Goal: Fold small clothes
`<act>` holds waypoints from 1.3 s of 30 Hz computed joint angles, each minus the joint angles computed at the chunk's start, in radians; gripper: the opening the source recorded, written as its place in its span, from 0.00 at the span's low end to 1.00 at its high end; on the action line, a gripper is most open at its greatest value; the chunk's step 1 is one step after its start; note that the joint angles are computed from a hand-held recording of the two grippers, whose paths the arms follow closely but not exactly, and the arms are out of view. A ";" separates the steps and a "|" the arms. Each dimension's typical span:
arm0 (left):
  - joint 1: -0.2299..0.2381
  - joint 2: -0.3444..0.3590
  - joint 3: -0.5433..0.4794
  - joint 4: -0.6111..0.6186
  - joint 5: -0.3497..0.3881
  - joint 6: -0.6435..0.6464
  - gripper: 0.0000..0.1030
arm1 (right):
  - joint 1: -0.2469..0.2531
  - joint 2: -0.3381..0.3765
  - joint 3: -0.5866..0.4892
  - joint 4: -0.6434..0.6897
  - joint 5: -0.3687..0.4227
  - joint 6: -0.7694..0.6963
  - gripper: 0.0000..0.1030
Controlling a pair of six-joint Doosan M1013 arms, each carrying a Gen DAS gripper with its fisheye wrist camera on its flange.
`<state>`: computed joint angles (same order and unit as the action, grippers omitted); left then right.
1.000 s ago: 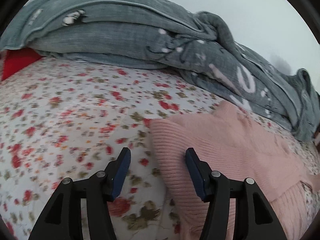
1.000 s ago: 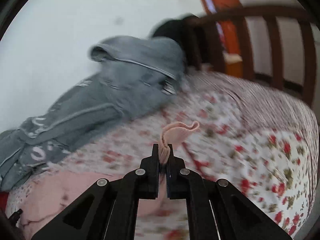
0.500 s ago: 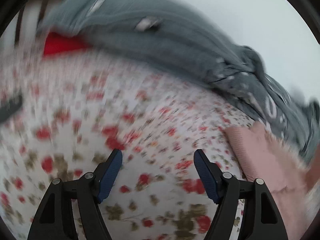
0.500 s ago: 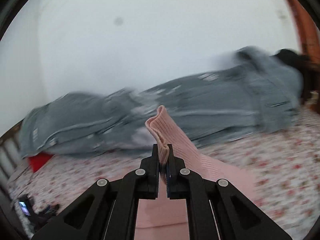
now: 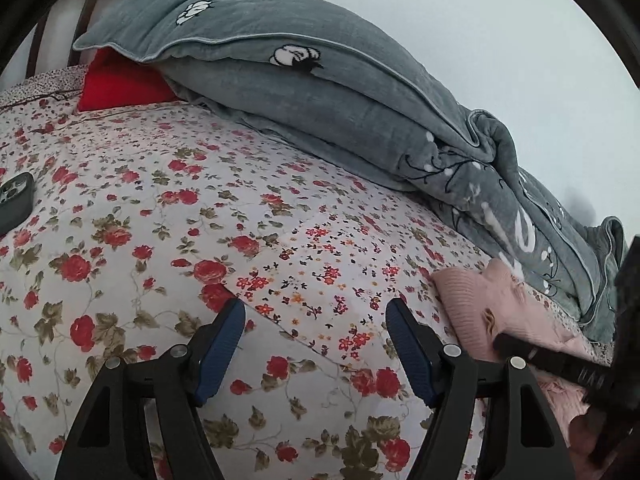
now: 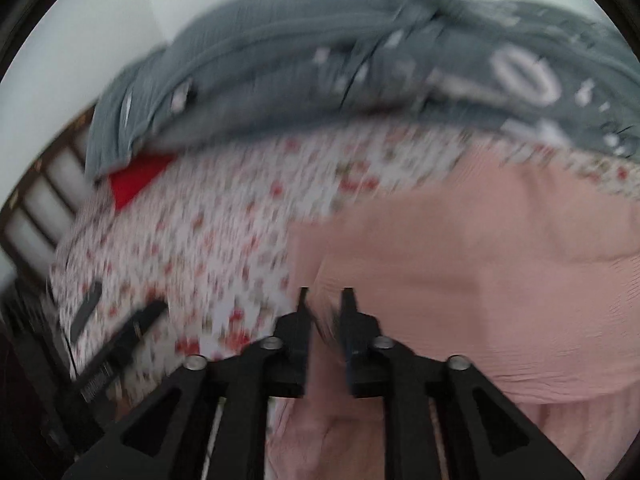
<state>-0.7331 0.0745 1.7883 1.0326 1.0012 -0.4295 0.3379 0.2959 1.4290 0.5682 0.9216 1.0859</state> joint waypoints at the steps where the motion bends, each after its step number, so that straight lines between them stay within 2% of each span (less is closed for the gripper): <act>1: 0.000 0.000 0.001 0.002 -0.002 0.002 0.68 | -0.003 -0.002 0.002 0.000 0.016 -0.010 0.30; 3: 0.000 0.000 0.001 0.000 -0.005 0.004 0.68 | -0.027 -0.013 0.004 0.032 0.048 -0.025 0.38; 4: 0.001 -0.001 0.001 -0.003 -0.008 0.004 0.68 | -0.043 -0.022 0.007 0.064 0.065 -0.037 0.47; 5: 0.002 -0.001 0.001 -0.006 -0.009 0.004 0.68 | -0.071 -0.037 0.019 0.119 0.085 -0.071 0.51; 7: 0.003 -0.001 0.001 -0.011 -0.012 0.008 0.68 | -0.116 -0.071 0.043 0.174 0.091 -0.116 0.52; 11: 0.007 0.002 -0.004 -0.025 -0.017 0.026 0.68 | -0.218 -0.170 0.140 0.172 -0.005 -0.211 0.56; 15: 0.015 0.010 -0.017 -0.061 -0.024 0.077 0.68 | -0.321 -0.252 0.244 0.088 -0.159 -0.228 0.56; 17: 0.018 0.022 -0.036 -0.093 -0.006 0.128 0.68 | -0.382 -0.265 0.278 0.105 -0.170 -0.229 0.56; 21: 0.015 0.039 -0.068 -0.146 0.051 0.176 0.70 | -0.453 -0.263 0.319 0.146 -0.164 -0.219 0.56; 23: 0.022 0.047 -0.096 -0.211 0.064 0.216 0.68 | -0.474 -0.262 0.332 0.163 -0.155 -0.217 0.56; 27: 0.012 0.044 -0.133 -0.209 -0.048 0.264 0.68 | -0.506 -0.269 0.368 0.237 -0.133 -0.283 0.56; 30: 0.002 0.063 -0.179 -0.185 -0.129 0.332 0.68 | -0.498 -0.284 0.405 0.286 -0.195 -0.381 0.56; 32: 0.011 0.089 -0.221 -0.253 -0.162 0.432 0.68 | -0.482 -0.291 0.423 0.275 -0.247 -0.406 0.57; 36: 0.028 0.164 -0.324 -0.349 -0.109 0.554 0.60 | -0.483 -0.287 0.418 0.281 -0.241 -0.405 0.59; 39: 0.037 0.228 -0.404 -0.391 -0.005 0.669 0.54 | -0.492 -0.284 0.415 0.305 -0.223 -0.418 0.59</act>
